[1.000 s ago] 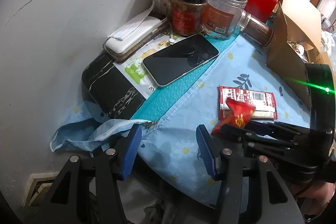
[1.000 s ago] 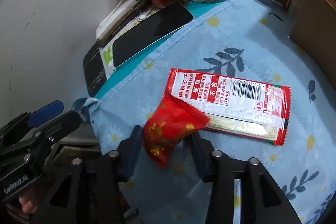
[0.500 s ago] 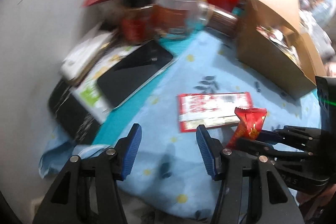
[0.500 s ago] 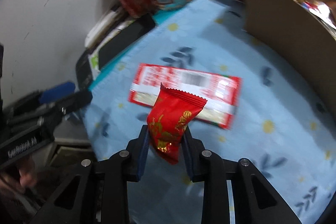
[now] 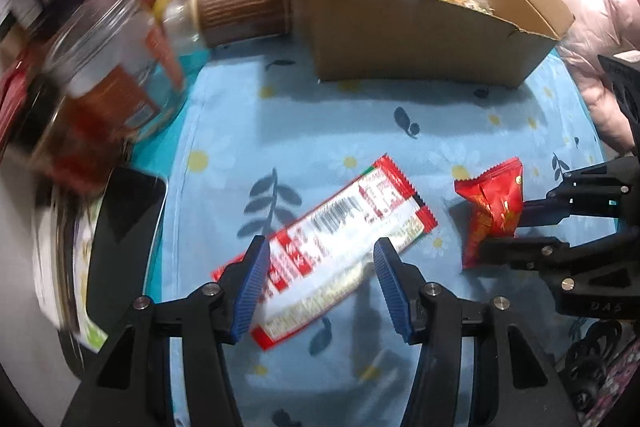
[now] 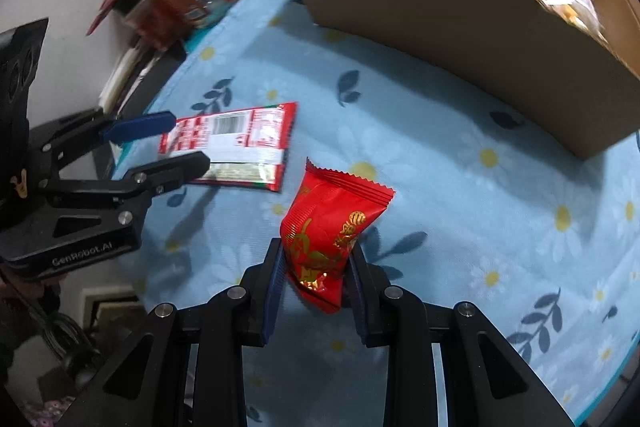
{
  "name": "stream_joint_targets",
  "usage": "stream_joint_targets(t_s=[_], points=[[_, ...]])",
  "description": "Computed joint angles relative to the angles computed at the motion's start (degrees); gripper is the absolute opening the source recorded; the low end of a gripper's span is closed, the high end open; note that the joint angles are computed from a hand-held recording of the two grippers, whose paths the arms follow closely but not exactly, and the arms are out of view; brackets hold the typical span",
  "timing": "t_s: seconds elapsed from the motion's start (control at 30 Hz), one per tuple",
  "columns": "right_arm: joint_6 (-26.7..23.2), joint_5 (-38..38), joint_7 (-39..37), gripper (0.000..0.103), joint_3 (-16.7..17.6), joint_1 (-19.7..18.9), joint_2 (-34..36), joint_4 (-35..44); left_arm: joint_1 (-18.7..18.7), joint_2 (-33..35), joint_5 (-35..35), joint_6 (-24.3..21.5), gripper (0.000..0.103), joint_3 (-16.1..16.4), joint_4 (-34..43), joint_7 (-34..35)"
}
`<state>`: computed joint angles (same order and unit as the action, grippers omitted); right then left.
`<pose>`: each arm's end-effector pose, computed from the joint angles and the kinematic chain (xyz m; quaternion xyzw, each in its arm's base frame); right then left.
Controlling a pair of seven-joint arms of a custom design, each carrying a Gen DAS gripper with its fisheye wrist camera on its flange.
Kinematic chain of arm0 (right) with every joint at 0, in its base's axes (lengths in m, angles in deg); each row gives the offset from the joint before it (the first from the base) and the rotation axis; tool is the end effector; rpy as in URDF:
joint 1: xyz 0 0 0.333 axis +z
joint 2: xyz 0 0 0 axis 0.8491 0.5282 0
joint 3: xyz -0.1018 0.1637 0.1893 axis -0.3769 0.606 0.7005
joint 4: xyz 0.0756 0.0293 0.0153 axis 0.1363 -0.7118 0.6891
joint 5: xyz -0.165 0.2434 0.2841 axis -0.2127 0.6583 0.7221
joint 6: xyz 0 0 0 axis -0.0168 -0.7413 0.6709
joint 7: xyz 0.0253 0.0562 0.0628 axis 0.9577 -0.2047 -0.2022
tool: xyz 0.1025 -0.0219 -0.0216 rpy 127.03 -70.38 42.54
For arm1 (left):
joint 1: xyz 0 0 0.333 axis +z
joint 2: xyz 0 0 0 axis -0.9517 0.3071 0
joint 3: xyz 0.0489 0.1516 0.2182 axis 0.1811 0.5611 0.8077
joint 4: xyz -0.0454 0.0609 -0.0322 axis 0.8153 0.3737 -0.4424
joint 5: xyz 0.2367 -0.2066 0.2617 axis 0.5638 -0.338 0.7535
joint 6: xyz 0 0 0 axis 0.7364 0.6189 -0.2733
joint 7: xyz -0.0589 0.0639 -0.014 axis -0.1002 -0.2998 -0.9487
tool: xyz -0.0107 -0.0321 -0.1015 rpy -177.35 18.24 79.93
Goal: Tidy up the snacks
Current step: 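Grasp the red-and-white wafer bar with the left tool while the right tool holds the candy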
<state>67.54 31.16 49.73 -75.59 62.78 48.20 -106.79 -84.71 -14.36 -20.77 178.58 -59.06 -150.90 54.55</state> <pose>0.5871 0.0518 0.3843 -0.7220 0.6688 0.0439 0.1717 0.6400 -0.2596 0.3916 -0.4445 0.8820 -0.1460 0.0567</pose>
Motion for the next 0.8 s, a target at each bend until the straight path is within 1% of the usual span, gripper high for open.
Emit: stream_joint_targets(t_s=[0.1, 0.17, 0.27, 0.33, 0.37, 0.57, 0.63, 0.67, 0.7, 0.73, 0.77, 0.8], points=[[-0.8, -0.2, 0.4, 0.03, -0.1, -0.1, 0.4, 0.6, 0.8, 3.4, -1.9, -2.7, 0.054, -0.6, 5.1, 2.4], [-1.2, -0.8, 1.4, 0.03, 0.1, 0.0, 1.2, 1.5, 1.1, 6.2, -3.1, -5.3, 0.054, -0.9, 9.1, 4.1], [-2.1, -1.2, 2.0, 0.03, 0.1, -0.2, 1.8, 2.5, 1.3, 10.6, -3.8, -10.7, 0.054, -1.1, 14.8, 6.8], [-2.9, -1.4, 2.5, 0.031, 0.2, -0.3, 2.4, 3.4, 2.0, 11.6, -5.8, -12.6, 0.054, -1.7, 16.3, 8.8], [-3.2, -1.6, 2.6, 0.031, 0.3, -0.3, 2.6, 3.8, 2.0, 12.8, -6.3, -14.7, 0.054, -1.8, 18.3, 9.3], [-4.3, -2.6, 2.4, 0.031, 0.8, -0.2, 3.6, 5.3, 1.0, 14.5, -6.0, -19.6, 0.054, -1.4, 21.7, 10.6], [-4.8, -2.9, 2.3, 0.033, 0.9, -0.2, 4.1, 5.8, 0.4, 13.7, -5.1, -19.1, 0.054, -1.1, 20.4, 10.6], [-5.2, -3.4, 2.7, 0.036, 1.0, -0.1, 4.5, 6.3, 0.0, 12.5, -4.5, -18.3, 0.056, -0.9, 18.7, 10.8], [-5.4, -3.9, 3.1, 0.038, 1.0, 0.0, 5.0, 6.9, -0.2, 11.6, -4.0, -18.0, 0.064, -0.9, 17.4, 11.0], [-5.6, -4.2, 3.4, 0.038, 1.1, 0.1, 5.4, 7.2, -0.4, 12.0, -3.7, -18.7, 0.069, -0.9, 17.9, 11.1], [-5.9, -4.4, 3.4, 0.041, 1.2, 0.0, 5.5, 7.5, -0.6, 11.6, -3.5, -18.9, 0.079, -0.9, 17.3, 11.0], [-6.1, -4.5, 3.5, 0.044, 1.2, 0.0, 5.6, 7.6, -0.8, 10.9, -3.2, -18.1, 0.082, -0.8, 16.0, 11.0]])
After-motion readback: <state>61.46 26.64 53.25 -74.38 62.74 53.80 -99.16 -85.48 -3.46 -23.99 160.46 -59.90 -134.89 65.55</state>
